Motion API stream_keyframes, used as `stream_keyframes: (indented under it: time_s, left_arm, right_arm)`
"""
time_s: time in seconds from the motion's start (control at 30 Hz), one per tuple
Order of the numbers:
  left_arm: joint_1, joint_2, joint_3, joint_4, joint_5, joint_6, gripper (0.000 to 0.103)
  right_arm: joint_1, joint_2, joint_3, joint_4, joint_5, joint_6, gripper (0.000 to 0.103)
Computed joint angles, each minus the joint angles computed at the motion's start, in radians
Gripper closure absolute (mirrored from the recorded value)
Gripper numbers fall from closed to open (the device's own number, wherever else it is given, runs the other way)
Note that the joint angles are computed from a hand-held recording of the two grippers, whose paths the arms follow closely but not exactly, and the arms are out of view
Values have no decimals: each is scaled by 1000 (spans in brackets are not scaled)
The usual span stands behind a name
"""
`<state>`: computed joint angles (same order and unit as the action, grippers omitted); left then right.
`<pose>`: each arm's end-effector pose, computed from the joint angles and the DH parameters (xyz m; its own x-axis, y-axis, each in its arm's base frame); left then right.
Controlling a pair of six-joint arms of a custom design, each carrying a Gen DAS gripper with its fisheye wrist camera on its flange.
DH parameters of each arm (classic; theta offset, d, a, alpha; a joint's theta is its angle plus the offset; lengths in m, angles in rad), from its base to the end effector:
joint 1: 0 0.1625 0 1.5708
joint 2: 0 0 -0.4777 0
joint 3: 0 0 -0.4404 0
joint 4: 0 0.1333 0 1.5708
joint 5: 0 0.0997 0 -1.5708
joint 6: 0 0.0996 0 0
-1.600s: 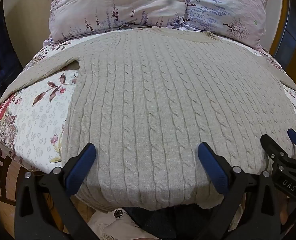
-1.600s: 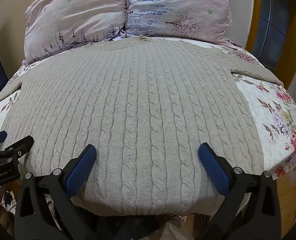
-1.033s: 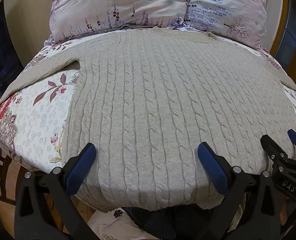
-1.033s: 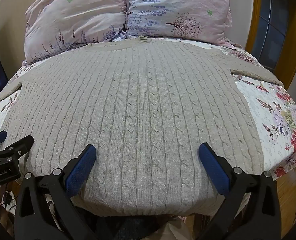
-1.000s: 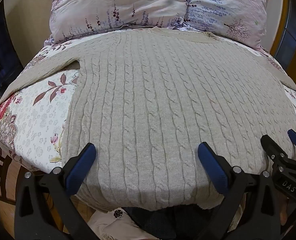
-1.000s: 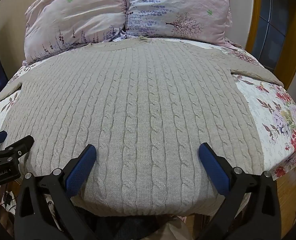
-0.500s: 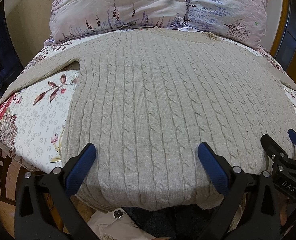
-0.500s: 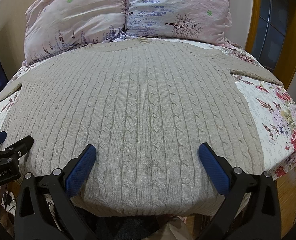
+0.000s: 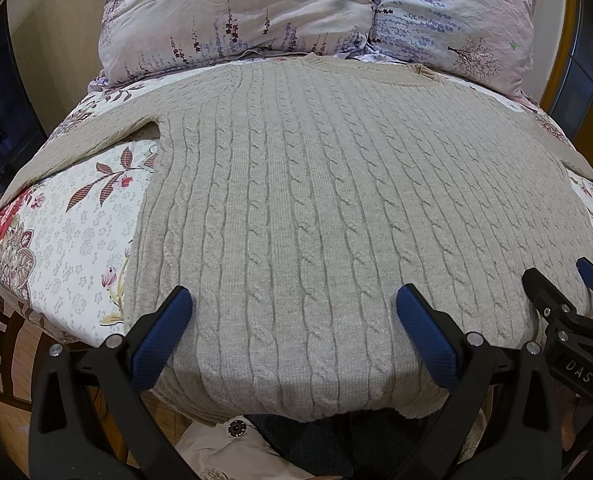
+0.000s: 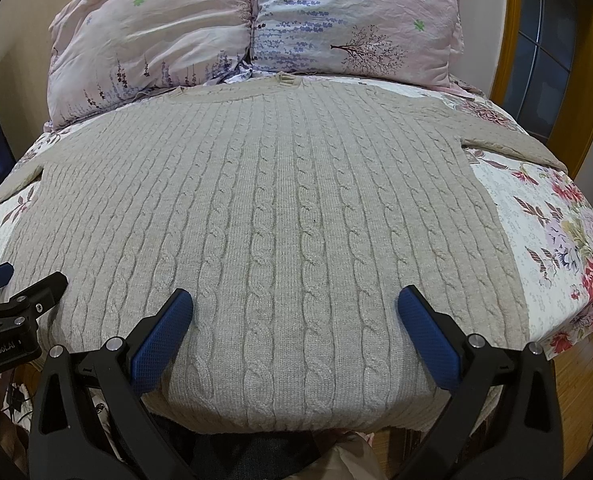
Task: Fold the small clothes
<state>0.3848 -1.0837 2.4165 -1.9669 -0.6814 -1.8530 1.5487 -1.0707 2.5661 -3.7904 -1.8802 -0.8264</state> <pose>-0.2323 -0.3214 0.0392 -0.6231 -0.4416 -0.6456 0.1770 0.7244 -0.6663 0.0941 -0.4019 0.1375 -0.6544 -0.3999 0.6418 -0.6859 0.6712 -0.2811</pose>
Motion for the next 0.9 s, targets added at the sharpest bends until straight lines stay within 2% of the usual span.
stream_keyframes:
  time_s: [0.9]
  left_arm:
    - [0, 0, -1, 1, -1, -1, 2]
  right_arm:
    - [0, 8, 0, -12, 2, 0, 1]
